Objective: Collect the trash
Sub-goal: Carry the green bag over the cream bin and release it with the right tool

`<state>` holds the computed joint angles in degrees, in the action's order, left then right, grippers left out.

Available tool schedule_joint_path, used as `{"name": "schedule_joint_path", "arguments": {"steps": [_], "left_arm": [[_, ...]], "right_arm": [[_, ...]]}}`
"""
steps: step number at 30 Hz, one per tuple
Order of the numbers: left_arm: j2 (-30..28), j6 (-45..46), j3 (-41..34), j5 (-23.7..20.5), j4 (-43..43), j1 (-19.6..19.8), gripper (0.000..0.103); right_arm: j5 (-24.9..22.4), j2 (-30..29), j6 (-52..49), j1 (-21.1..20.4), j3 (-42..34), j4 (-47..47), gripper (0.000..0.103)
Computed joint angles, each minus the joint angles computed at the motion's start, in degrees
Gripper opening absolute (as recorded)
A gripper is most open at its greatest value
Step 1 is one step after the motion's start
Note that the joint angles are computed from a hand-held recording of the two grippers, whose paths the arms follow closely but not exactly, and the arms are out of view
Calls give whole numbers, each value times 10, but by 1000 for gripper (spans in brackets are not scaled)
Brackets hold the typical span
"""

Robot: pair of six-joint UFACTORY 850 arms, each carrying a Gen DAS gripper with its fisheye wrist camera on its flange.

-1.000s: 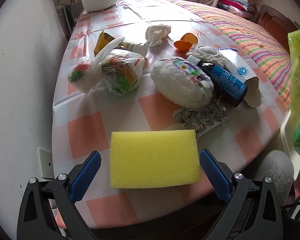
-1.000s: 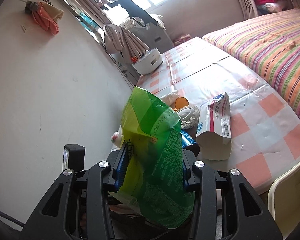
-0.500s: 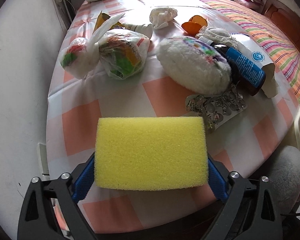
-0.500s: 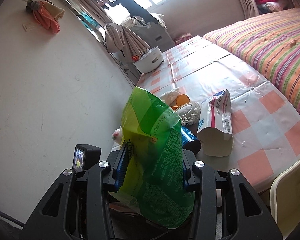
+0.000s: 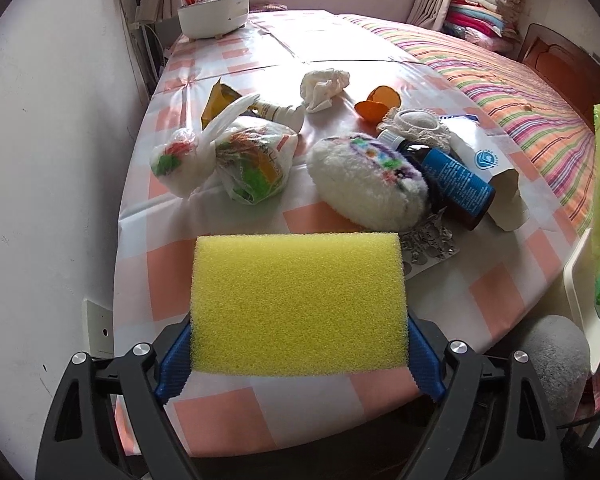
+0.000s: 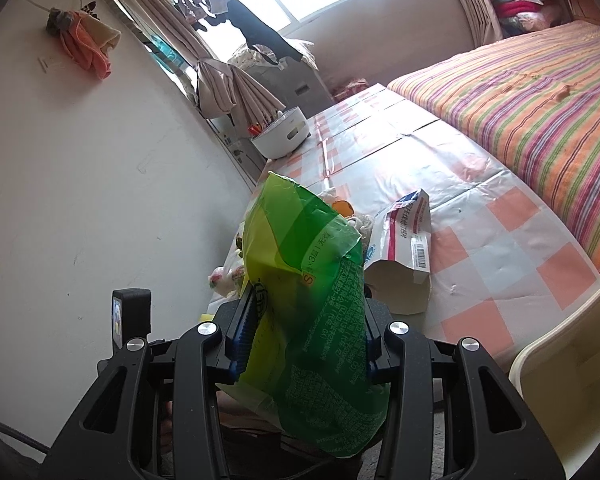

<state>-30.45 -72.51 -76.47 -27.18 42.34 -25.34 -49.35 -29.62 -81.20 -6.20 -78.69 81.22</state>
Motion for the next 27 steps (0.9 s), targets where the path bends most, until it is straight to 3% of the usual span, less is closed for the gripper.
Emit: {"name": "schedule_joint_path", "arguments": {"steps": [13,27], "left_arm": [[17,-9,-13,28,34,-37,85],[-20,115,-87,50,-33,-82,85]], "right_arm": [[46,36,-29,-38,45,33,40],[118,69,-62,-101,95,80,40]]}}
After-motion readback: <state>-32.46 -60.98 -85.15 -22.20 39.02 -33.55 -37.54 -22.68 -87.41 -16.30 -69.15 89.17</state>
